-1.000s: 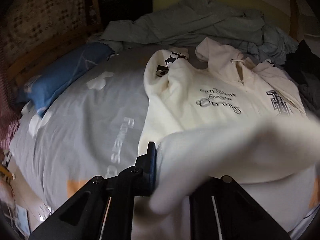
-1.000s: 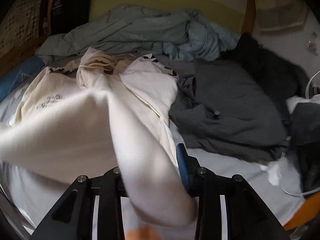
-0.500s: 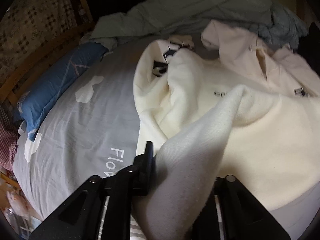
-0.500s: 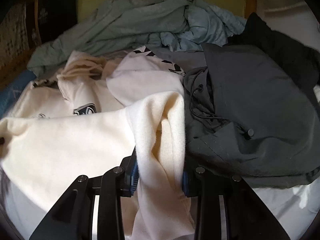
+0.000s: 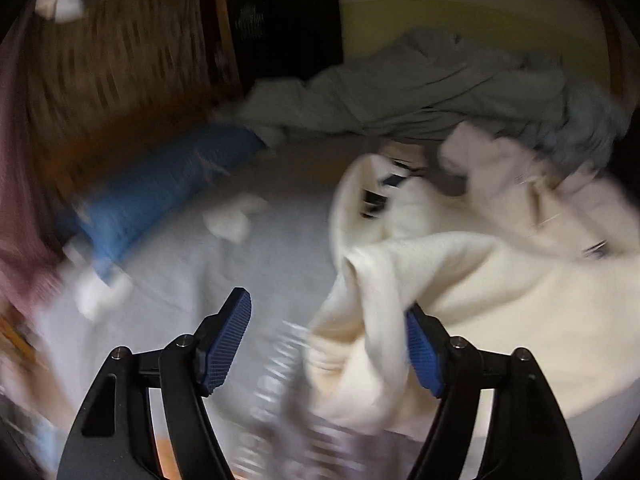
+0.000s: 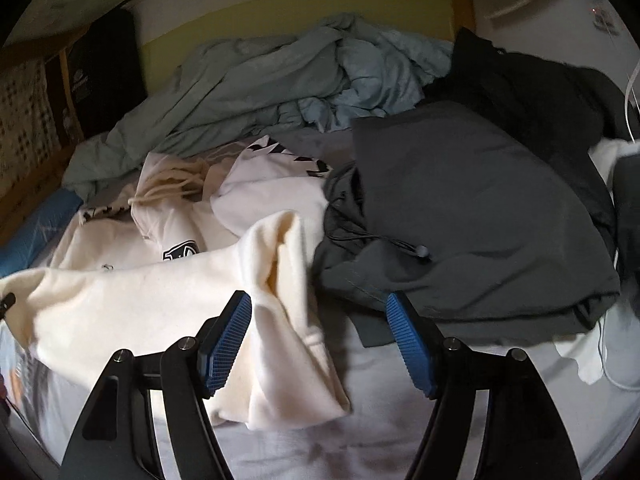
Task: Fold large clothes
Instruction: 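Fold the held side over the hoodie body and release both grippers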
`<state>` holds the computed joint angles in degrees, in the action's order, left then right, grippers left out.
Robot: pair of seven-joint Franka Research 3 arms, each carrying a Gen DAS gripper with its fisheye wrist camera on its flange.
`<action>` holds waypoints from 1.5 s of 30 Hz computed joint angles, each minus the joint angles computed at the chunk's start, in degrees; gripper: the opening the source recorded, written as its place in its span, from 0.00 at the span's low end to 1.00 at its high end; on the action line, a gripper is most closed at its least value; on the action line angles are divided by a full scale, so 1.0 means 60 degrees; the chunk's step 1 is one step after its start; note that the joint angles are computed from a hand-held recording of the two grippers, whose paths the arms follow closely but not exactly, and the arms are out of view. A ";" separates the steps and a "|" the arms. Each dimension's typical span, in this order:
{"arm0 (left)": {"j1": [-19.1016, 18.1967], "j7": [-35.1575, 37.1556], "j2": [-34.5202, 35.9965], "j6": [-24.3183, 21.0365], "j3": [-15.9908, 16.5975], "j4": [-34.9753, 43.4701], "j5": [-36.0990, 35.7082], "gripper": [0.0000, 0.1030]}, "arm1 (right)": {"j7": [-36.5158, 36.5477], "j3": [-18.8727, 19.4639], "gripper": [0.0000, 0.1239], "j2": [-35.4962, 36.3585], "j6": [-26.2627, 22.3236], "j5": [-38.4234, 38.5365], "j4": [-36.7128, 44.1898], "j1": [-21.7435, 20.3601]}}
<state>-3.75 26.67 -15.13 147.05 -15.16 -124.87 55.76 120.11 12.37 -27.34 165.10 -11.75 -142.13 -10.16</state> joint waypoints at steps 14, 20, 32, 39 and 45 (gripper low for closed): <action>-0.0367 0.0501 0.1681 -0.1292 0.0614 0.1184 -0.1085 0.76 | -0.1742 -0.0735 0.46 -0.0039 -0.1931 0.1065 -0.0271 0.1416; -0.0687 0.2644 0.0122 0.2166 0.0861 -0.0582 -0.2603 0.76 | -0.1942 -0.1410 0.41 -0.0803 -0.1744 0.2336 -0.1146 0.1878; -0.0688 0.4095 0.0673 0.1572 0.0277 -0.0292 -0.3905 0.76 | -0.0806 0.0283 0.32 -0.0145 -0.1094 0.0016 -0.0832 0.0282; -0.0342 0.3255 -0.0568 0.2142 0.0392 -0.1823 -0.4185 0.76 | 0.1154 0.1592 0.08 -0.0648 -0.0606 -0.2579 -0.0961 -0.1017; -0.0098 0.2897 -0.0762 0.0775 -0.0031 -0.1865 -0.3849 0.75 | 0.2434 0.2824 0.08 -0.0680 -0.1483 -0.3934 -0.0502 -0.2193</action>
<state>-4.34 44.05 -19.71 151.70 -15.34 -136.06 32.67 134.71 29.31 -31.43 156.20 -35.35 -145.14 -23.31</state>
